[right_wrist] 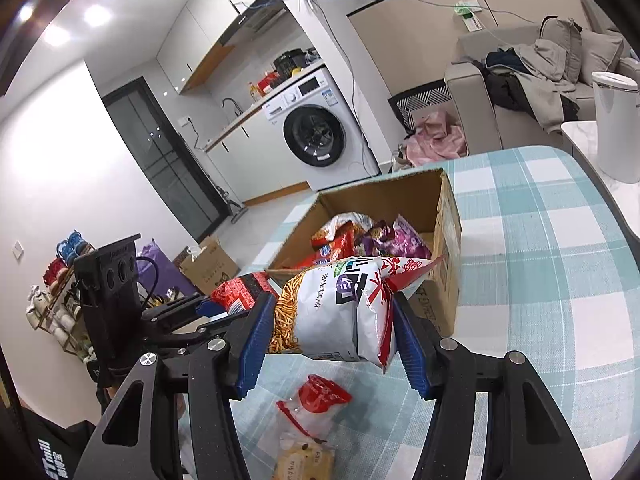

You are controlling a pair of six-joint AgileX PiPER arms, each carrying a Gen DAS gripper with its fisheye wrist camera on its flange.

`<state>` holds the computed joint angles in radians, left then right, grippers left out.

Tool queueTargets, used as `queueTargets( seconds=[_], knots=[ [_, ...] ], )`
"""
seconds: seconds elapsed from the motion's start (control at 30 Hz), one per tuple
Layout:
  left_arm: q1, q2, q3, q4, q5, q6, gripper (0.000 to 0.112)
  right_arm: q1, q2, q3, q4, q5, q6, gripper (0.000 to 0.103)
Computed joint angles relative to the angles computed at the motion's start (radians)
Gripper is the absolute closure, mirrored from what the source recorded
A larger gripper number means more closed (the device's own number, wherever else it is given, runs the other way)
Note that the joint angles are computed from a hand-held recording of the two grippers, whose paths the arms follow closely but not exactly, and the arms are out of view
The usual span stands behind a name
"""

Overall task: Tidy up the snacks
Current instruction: 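Carry both packs into the box and open both tools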

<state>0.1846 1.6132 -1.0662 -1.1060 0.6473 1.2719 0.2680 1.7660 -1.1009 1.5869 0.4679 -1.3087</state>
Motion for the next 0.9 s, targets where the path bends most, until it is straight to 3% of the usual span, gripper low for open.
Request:
queueTargets(
  seconds=[0.33,0.9],
  knots=[
    [0.031,-0.019,-0.030,-0.052,0.003,-0.001,0.068,0.000,-0.027,0.019,0.144,-0.018,-0.103,0.045],
    [-0.037,0.129,-0.244,0.023,-0.103,-0.173,0.068,0.035,0.087,-0.188,-0.084,-0.112,0.194,0.044]
  ],
)
